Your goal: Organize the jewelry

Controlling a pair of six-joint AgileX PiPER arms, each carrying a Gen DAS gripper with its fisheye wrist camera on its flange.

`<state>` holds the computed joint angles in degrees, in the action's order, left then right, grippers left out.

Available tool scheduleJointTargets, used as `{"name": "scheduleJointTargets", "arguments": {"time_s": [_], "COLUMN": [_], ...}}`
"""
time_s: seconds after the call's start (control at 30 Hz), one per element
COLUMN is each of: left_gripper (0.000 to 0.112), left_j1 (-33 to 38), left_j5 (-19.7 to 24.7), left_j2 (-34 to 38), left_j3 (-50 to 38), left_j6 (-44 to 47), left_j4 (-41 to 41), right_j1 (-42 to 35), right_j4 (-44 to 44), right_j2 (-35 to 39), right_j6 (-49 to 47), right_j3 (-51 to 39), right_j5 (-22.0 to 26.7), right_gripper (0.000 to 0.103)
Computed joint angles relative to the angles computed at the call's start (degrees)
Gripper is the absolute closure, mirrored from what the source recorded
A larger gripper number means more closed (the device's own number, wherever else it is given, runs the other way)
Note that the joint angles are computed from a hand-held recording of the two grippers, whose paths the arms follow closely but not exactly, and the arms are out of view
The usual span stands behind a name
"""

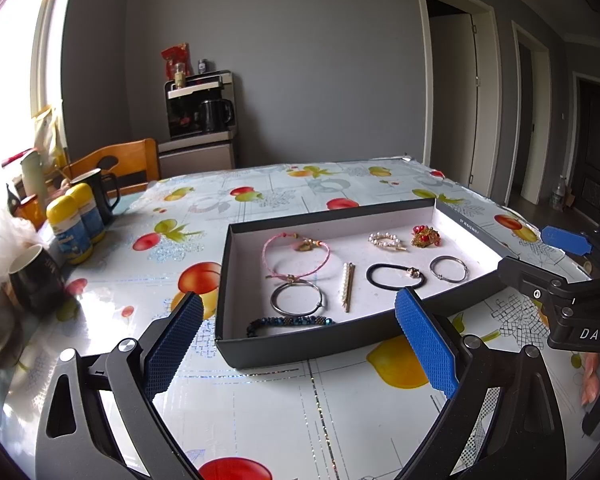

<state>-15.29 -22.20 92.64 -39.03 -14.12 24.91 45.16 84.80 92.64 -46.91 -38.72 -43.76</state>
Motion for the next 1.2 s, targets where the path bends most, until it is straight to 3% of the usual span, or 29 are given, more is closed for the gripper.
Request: {"name": "scheduleJointTargets", "arguments": {"time_s": [0.77,0.93,1.03,1.13,1.2], "left_gripper": [0.014,0.014,0.013,0.013,0.013], "left_j1": [-0.38,0.31,-0.81,-0.27,0.13], "left_j5": [0.51,0.44,2.56,4.31,5.49], "left_j2": [-0.03,0.29,0.67,1.24,1.32], "left_j3": [-0.06,-0.55,-1.25,-2.39,-2.73], "left_j6": [2.67,-1.68,3.48,0.23,3.85], "left_j4": [-3.00,2.01,-4.49,-1.59,-3.41], "right_j1": [-0.03,0.00,-0.10,-0.52,-1.50], "right_j4": [0.03,0.23,0.03,-0.25,-1.89], "right_j2": [-0.07,-0.06,-0.03,-0.14,-1.31], "right_j6": [-0.04,-0.21,0.00,0.34,3.13], "right_j3": [0.08,0.01,0.11,0.32,2.04], "right_j5": [0.07,0.10,0.11,0.62,1.65], "right_gripper": [0.006,0.006,0.006,0.006,0.006]}}
